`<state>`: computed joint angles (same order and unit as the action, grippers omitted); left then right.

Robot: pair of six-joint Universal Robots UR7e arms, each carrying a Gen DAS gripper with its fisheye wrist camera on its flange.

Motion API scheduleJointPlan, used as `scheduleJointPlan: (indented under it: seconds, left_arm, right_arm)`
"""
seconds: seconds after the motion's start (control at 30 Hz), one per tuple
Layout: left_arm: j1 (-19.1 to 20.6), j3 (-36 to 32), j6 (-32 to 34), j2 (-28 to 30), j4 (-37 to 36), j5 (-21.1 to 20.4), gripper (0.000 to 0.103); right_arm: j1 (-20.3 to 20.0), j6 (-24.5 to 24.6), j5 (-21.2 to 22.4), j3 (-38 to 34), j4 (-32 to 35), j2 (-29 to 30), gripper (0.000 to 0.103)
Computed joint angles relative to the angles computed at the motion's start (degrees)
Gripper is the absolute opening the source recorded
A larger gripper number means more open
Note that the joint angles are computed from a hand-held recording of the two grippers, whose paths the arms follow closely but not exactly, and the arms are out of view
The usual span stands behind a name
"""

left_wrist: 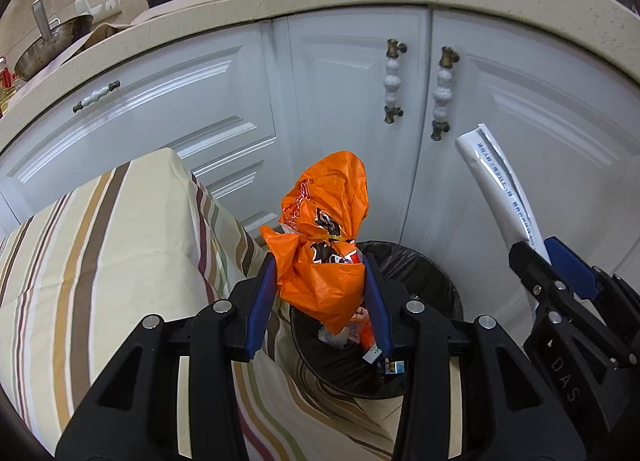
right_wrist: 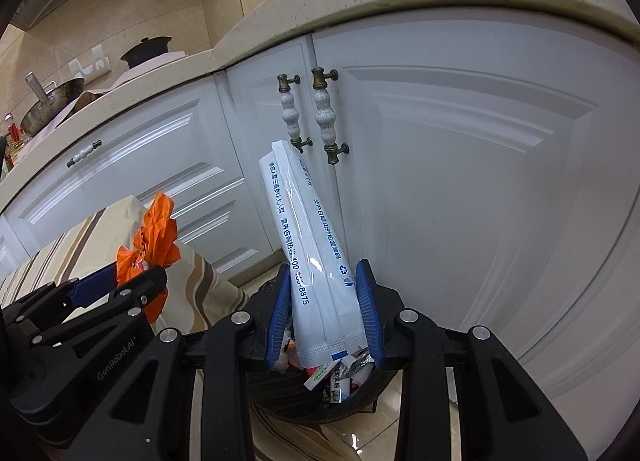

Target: Collect trash

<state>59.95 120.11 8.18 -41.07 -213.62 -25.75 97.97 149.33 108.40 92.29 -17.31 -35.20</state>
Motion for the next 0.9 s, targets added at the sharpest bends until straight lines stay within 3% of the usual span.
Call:
scheduleJointPlan:
  seconds: [0.17, 0.2, 0.23, 0.27, 0.43, 0.9]
  left_arm:
    - [1.7, -2.4, -0.5, 1.2, 2.0, -0.4, 0.048]
    - [2.0, -2.9, -0.3, 1.4, 2.0, -0.6, 0.053]
    - [2.3, -3.5, 0.0, 1.8, 1.8, -0.3, 0.057]
    - [2.4, -3.9, 0.1, 1.9, 1.8, 0.1, 0.058]
    - [3.5, -4.5, -2.5, 0.8, 5.6, -0.5, 0.065]
    - [-1.2, 3.0, -0.8, -4.1, -0.6, 1.7, 0.067]
  right_arm:
    - [-0.5, -0.5, 0.1, -3.6, 2.5, 2.3, 0.036]
    - [-0.6, -0.6, 0.4, -4.8, 3.6, 3.1, 0.040]
    - [-0.7, -0.7, 0.8, -5.3, 3.3, 3.6, 0.053]
    - [-0.8, -0.7, 1.0, -5.4, 2.7, 3.9, 0.057]
    - [-1.1, 0.1, 1.4, -5.8, 2.7, 4.2, 0.059]
    - [2.5, -0.1, 4.9, 1.3, -1.6, -1.4, 0.059]
